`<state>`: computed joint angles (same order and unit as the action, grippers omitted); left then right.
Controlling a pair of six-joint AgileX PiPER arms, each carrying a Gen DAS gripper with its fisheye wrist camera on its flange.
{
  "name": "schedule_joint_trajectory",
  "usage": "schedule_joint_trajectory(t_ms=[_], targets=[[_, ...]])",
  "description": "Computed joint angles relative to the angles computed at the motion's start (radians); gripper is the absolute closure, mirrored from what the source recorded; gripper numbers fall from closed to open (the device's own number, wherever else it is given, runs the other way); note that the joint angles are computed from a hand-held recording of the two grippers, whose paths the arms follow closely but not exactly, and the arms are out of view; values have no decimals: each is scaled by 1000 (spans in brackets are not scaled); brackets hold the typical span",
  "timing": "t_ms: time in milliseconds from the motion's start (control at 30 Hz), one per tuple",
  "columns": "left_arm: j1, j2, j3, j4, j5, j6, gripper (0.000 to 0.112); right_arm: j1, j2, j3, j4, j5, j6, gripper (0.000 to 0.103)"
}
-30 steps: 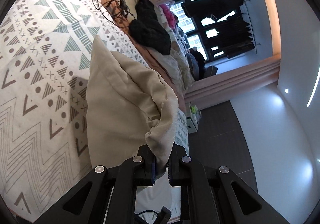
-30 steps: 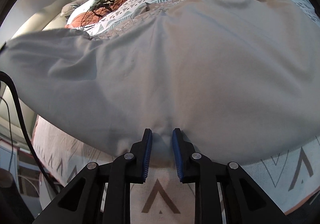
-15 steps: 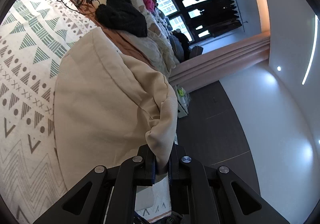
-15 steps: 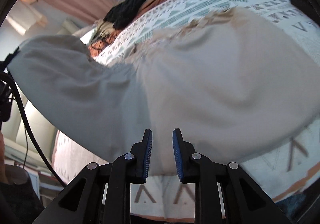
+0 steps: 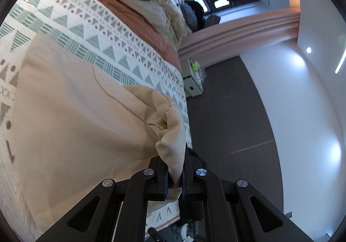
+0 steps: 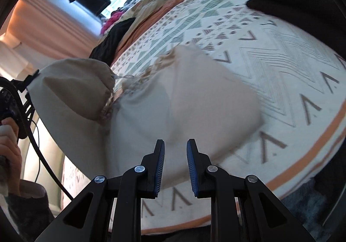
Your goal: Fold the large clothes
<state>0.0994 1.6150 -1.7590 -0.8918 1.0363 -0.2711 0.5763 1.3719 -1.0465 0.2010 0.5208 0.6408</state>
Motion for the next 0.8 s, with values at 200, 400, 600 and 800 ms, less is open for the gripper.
schedule_joint_trajectory(t_ms=[200,400,600,800], targets=[[-149,48,-10,48,-45,-26,105,-98,-85,101,53,2,-47,81],[-265,111,-60,62,-34,-15,105,-172,-148,166,108,16,-106,81],[-377,171,-27,123,-39,-30,103,-249,-173,211,215,25,-228,80],[-393,153,65,74,-29,27,61,-294,-190,253,292,33,-306,57]])
